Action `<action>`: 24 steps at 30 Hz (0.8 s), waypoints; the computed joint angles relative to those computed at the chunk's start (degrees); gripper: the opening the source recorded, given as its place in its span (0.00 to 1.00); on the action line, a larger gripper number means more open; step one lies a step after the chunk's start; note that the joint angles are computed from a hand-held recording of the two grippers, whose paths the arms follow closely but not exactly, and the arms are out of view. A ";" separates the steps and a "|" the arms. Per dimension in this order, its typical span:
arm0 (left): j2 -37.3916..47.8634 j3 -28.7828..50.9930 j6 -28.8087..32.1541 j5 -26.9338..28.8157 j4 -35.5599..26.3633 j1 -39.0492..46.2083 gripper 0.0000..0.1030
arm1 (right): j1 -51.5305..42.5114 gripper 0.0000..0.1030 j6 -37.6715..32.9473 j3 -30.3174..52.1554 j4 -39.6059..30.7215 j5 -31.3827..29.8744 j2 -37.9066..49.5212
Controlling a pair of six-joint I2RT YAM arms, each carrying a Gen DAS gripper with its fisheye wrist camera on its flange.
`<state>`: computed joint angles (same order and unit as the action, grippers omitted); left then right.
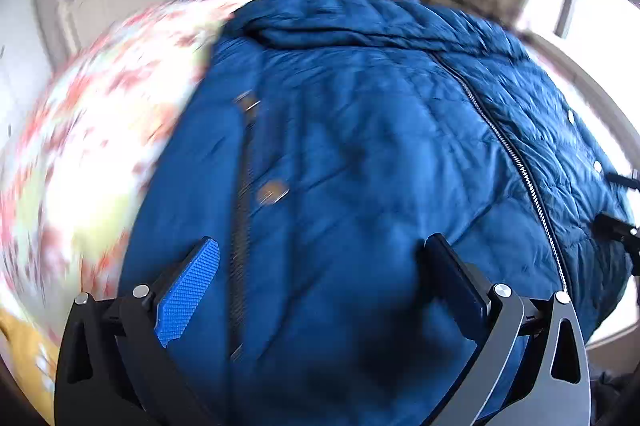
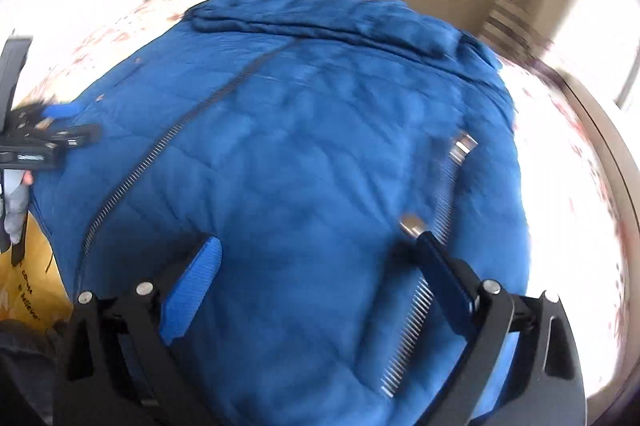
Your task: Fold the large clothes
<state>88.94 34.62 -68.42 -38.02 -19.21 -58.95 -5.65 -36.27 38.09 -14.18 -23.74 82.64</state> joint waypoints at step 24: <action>5.64 4.82 -19.48 -9.37 -15.10 -17.57 0.96 | -3.94 0.97 -9.47 -12.54 -1.96 -6.74 -16.06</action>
